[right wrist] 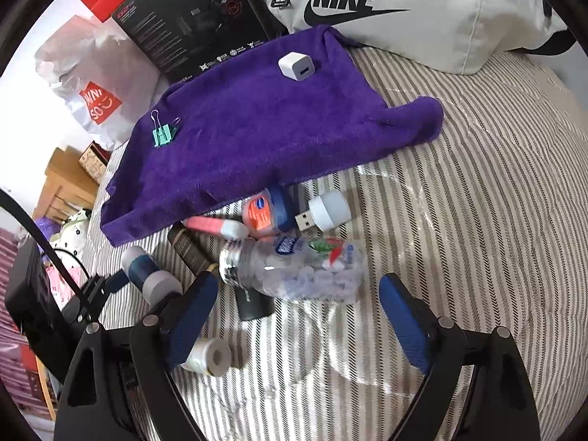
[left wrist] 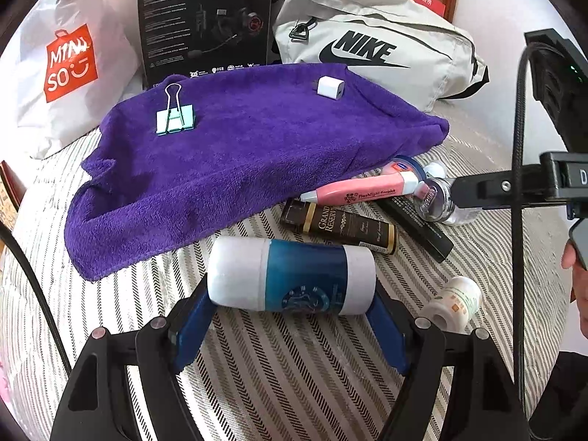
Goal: Organize rigid objects
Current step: 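Grasp the clear mint bottle with the right tool while the left tool lifts the cylinder, then carry the cylinder and the mint bottle over the purple towel with both tools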
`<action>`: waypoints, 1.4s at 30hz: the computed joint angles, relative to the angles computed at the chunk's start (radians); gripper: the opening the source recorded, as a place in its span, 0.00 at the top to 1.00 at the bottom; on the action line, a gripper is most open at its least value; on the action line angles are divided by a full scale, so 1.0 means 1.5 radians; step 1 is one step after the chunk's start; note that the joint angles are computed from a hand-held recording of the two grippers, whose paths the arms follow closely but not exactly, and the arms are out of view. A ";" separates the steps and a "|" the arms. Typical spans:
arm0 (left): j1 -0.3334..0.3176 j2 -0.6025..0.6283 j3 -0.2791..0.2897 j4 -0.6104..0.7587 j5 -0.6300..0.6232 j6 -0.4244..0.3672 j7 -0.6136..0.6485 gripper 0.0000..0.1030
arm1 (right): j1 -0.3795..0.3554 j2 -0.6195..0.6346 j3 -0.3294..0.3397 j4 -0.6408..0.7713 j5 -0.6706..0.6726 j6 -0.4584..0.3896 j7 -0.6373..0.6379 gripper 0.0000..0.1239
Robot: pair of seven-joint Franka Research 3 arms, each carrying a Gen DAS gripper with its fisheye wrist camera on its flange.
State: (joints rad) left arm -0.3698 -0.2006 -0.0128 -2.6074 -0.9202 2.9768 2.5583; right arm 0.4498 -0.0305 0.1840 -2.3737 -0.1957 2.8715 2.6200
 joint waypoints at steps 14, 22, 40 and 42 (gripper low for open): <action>-0.002 -0.012 -0.004 -0.018 0.016 0.020 -0.046 0.26 | 0.024 0.057 -0.032 0.055 -0.094 -0.032 0.094 0.27; -0.003 -0.034 0.026 -0.037 0.067 0.011 -0.122 0.29 | 0.020 0.029 -0.033 0.029 -0.097 -0.023 0.009 0.33; 0.009 -0.020 0.026 -0.028 0.201 0.013 -0.264 0.48 | -0.020 -0.011 -0.003 -0.014 -0.130 -0.002 -0.043 0.34; -0.017 -0.021 0.051 -0.028 0.172 0.017 -0.235 0.48 | -0.021 -0.013 -0.001 -0.016 -0.130 -0.002 -0.048 0.34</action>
